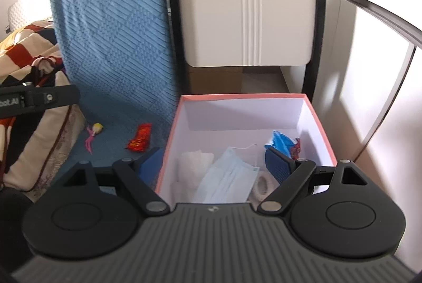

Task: Organize soft objects
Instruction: 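Open both tools to drop the mask and snack bag into the box, then move both open tools back over the seat toward the red packet and toy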

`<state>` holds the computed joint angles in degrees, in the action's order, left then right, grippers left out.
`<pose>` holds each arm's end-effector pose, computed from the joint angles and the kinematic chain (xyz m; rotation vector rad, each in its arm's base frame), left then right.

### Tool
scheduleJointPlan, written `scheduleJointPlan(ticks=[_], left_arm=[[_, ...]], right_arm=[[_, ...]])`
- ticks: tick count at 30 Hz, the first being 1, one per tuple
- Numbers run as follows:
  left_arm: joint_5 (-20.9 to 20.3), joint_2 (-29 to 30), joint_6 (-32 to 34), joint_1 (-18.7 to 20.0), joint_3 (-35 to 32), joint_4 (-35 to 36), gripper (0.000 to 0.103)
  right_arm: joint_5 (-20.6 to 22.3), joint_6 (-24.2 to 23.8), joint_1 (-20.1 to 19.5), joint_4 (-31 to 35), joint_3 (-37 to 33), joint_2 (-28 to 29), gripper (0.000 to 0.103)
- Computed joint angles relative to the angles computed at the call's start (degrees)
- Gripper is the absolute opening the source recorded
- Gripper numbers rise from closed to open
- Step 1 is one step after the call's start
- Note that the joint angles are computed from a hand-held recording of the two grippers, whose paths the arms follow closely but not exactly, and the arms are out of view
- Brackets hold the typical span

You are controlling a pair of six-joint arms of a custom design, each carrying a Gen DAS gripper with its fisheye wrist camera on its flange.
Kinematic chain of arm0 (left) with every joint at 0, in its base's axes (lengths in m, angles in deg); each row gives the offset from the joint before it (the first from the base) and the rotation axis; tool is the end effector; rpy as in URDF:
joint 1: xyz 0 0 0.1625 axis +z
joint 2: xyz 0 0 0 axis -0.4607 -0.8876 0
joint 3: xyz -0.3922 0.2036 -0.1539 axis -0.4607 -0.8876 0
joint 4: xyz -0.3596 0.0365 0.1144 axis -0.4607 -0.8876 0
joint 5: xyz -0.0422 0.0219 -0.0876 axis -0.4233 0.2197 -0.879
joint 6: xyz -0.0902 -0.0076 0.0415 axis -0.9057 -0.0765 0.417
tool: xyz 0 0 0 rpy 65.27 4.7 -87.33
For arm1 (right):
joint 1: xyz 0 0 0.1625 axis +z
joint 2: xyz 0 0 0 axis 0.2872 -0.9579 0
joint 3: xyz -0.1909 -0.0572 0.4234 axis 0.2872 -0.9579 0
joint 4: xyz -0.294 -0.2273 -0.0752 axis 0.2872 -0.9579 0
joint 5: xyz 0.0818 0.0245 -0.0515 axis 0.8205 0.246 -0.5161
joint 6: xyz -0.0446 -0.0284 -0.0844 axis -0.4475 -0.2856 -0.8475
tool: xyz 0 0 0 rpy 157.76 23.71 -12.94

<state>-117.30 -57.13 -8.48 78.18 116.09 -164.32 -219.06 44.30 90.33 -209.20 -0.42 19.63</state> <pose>-0.3410 -0.7153 0.2306 0.5924 2.5197 -1.2315 0.2776 -0.7017 0.3239 0.3246 -2.1947 0.8076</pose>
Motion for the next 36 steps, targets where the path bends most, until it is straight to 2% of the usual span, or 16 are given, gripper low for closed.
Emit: scheduleJointPlan(ticks=[11, 16, 28, 36], left_arm=[[-0.1, -4.0, 1.0, 2.4, 7.1, -5.9, 0.046], [0.7, -4.9, 1.6, 3.5, 9.4, -7.5, 0.046], [2.4, -6.2, 1.4, 6.0, 13.3, -11.4, 0.046], [1.6, -6.8, 1.6, 7.6, 15.3, -11.6, 0.046]], right_arm=[[-0.9, 0.4, 2.0, -2.3, 3.3, 1.5, 0.086], [0.1, 1.4, 2.3, -4.0, 4.6, 2.8, 0.086], [1.7, 1.9, 2.3, -5.6, 6.0, 5.2, 0.086], [2.4, 3.6, 2.2, -5.8, 6.9, 6.6, 0.086]])
